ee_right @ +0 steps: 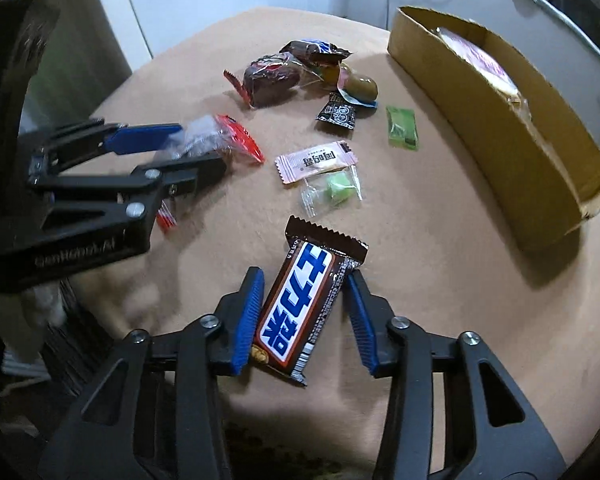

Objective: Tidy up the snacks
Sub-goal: 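Grasp the Snickers bar with the right gripper while the left gripper grasps the chocolate bag, then carry the Snickers bar and chocolate bag into the box and open both grippers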

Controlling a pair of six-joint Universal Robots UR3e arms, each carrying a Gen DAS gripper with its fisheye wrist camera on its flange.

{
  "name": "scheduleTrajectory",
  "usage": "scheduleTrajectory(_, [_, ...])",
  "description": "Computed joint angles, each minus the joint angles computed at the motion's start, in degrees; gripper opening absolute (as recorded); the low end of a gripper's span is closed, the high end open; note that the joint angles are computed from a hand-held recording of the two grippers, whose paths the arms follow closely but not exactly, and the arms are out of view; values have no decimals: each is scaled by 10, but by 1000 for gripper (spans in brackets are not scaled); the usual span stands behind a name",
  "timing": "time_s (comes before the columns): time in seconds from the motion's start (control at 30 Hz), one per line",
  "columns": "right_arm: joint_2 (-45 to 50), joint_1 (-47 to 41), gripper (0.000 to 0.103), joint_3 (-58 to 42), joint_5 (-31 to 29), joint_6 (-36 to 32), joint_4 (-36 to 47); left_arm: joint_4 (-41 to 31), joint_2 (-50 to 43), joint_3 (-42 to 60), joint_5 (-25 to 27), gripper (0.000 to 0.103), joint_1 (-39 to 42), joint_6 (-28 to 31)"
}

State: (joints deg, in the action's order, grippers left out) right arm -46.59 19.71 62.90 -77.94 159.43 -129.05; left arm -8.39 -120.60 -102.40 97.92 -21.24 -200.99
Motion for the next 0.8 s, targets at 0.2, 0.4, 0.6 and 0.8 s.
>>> scheduleTrajectory(0.2, [-15, -9, 31, 28, -1, -11, -21, -3, -22, 16, 5, 39, -7, 5])
scheduleTrajectory(0.4, [-26, -24, 29, 55, 26, -4, -38, 12, -28, 17, 29, 36, -20, -12])
scheduleTrajectory(0.6, [-48, -44, 29, 89, 45, 8, -65, 17, -21, 10, 30, 36, -24, -20])
scheduleTrajectory(0.8, [-71, -64, 29, 99, 65, 15, -82, 22, -4, 12, 32, 36, -22, -25])
